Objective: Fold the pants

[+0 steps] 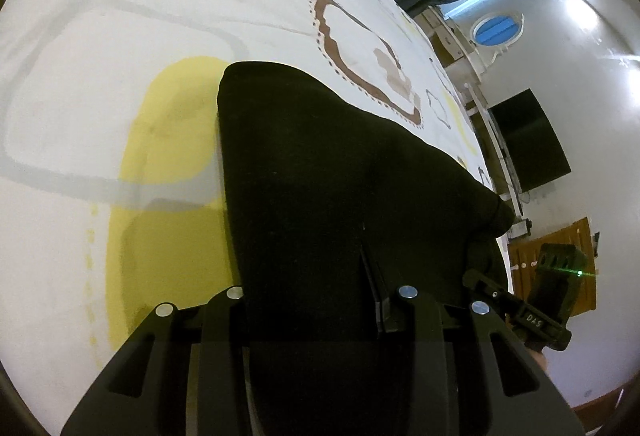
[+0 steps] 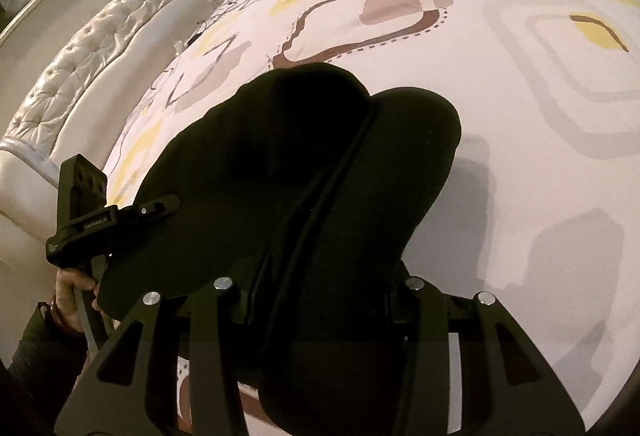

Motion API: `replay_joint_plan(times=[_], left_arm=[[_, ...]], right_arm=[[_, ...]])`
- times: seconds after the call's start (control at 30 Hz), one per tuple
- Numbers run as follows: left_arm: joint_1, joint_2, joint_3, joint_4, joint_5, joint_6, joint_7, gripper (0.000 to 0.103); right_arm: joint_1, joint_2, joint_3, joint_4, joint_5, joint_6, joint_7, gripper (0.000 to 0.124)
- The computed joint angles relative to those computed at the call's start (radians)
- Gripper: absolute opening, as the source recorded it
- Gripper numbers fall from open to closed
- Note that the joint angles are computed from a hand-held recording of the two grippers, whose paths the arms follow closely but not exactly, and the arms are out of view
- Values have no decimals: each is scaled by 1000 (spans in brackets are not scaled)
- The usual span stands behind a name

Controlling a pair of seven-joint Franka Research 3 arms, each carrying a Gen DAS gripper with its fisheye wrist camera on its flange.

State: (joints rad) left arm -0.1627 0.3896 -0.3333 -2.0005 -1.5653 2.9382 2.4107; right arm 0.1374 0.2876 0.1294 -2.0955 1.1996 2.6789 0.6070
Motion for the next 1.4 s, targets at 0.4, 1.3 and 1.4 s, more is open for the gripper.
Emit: replay_joint_plan(times=[0.4, 1.3, 1.4], left_arm=[[34, 18, 4, 19, 20, -31, 4, 37], [67, 20, -9, 23, 44, -59, -22, 38], [68, 20, -8, 23, 28, -65, -10, 38]], right_arm=[[-12, 64, 21, 75, -9, 5, 18, 42], [-35, 123, 42, 145, -25, -6, 58, 47], [-35, 125, 43, 148, -23, -7, 61, 47]])
